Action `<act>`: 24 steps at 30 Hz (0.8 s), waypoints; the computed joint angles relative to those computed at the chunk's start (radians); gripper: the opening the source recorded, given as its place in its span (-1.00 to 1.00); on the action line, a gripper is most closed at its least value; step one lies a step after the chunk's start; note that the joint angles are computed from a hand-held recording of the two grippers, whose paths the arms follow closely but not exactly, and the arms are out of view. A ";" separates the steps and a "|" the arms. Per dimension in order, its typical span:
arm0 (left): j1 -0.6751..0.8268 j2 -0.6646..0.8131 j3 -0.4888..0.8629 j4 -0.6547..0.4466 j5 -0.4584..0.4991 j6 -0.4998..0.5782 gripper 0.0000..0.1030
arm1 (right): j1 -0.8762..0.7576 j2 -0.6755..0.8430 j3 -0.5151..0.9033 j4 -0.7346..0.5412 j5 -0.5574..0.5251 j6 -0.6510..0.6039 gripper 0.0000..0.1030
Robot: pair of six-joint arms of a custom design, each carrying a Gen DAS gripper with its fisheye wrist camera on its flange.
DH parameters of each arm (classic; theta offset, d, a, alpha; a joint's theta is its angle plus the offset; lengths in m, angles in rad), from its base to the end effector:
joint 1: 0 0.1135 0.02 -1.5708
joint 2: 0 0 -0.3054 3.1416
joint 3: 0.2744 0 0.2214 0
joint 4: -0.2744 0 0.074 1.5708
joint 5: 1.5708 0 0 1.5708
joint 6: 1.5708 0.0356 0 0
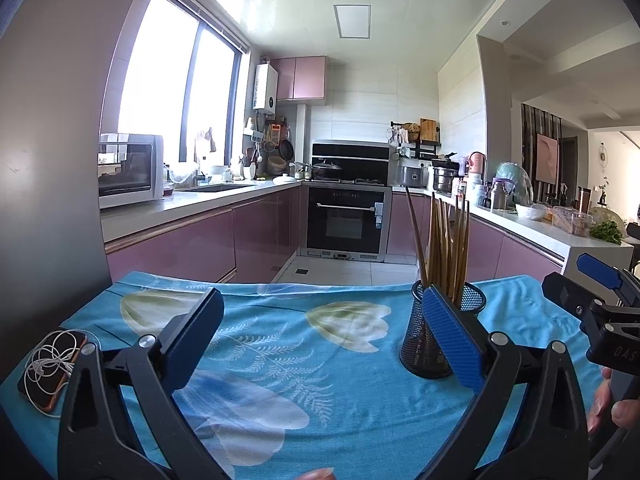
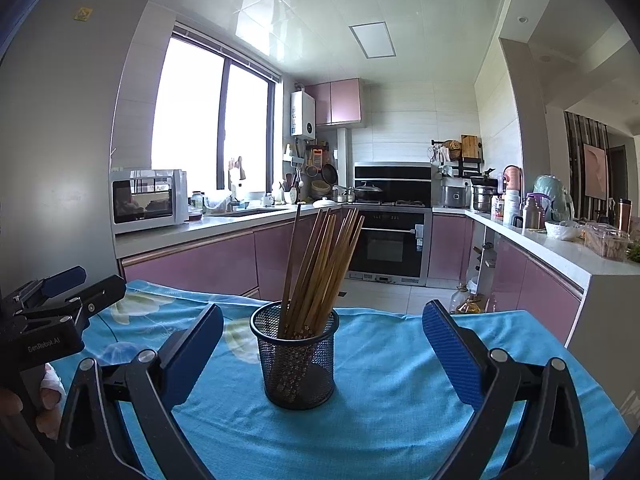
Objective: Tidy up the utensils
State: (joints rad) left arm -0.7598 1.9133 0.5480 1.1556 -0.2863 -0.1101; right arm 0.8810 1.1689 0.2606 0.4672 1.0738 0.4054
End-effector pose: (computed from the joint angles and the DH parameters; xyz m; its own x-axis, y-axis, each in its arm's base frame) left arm 0.2466 -0.2204 0.1823 -0.2006 0.0452 -0.9786 0.4411 0.8961 -0.0490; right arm 0.1267 0.1044 0.2246 -0.1952 0.0589 -0.9790 0.2340 0.9722 0.0118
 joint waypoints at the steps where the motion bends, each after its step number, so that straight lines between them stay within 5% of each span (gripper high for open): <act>1: 0.000 -0.001 -0.002 0.001 -0.001 0.001 0.90 | 0.002 0.000 0.000 -0.002 0.003 0.002 0.87; 24: -0.007 -0.003 -0.014 0.022 -0.019 0.014 0.90 | -0.001 -0.010 0.005 -0.012 -0.008 -0.005 0.87</act>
